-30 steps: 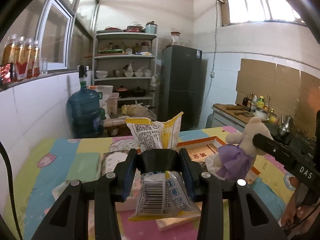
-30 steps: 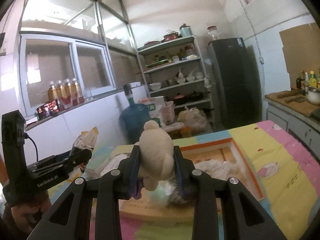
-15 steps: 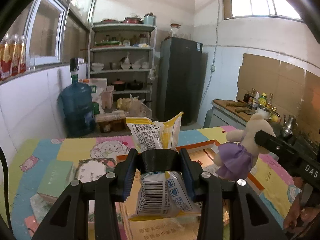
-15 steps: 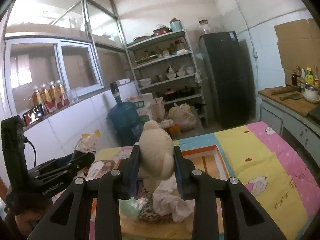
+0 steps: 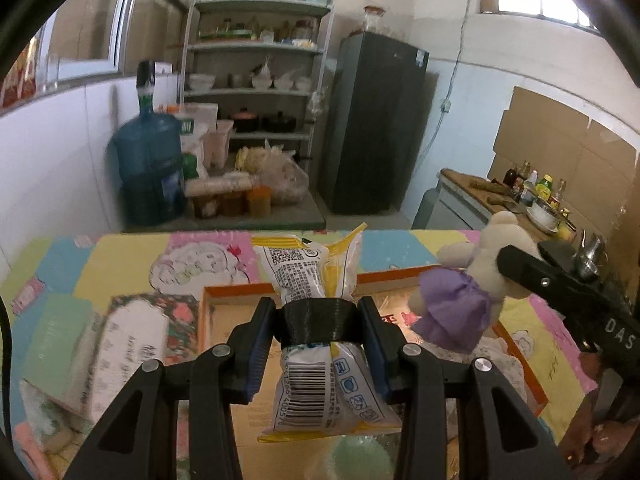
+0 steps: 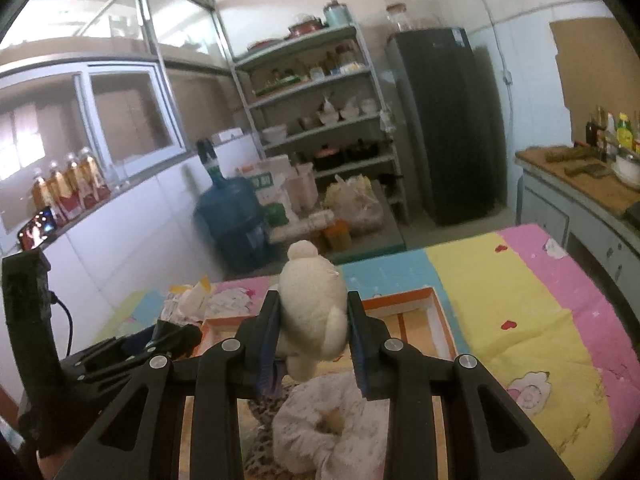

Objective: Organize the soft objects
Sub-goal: 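Carry the snack bag and white teddy bear over the tray, then lower both items into the tray and open both grippers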

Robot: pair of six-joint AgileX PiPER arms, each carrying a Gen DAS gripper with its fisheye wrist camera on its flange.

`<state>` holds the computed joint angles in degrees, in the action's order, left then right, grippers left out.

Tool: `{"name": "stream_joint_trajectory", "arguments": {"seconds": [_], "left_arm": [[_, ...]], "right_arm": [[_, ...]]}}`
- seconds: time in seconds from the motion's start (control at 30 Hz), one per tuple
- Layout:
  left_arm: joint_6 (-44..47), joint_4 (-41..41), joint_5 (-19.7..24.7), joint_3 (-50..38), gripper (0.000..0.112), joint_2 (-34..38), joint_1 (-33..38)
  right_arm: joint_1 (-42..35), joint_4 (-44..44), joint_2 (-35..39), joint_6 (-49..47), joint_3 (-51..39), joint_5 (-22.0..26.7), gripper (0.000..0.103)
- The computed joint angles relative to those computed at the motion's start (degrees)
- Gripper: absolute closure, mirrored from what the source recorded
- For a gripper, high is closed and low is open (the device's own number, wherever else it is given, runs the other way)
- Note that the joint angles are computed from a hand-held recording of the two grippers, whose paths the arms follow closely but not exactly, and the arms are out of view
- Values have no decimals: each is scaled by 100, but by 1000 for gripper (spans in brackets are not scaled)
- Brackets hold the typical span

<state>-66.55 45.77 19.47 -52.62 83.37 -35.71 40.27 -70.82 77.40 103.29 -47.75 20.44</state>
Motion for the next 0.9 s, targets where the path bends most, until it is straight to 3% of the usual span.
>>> {"name": "stream_joint_trajectory", "arguments": {"seconds": [0.17, 0.6, 0.9], "left_arm": [[598, -679, 91, -415, 69, 517, 17], [1703, -1883, 401, -1112, 69, 1426, 160], [3135, -3481, 701, -1478, 69, 1743, 428]], "right_arm": [[-579, 1234, 500, -1110, -272, -610, 70], [-971, 2515, 1042, -2274, -400, -773, 70], [-1141, 3926, 1249, -3604, -445, -904, 69]]}}
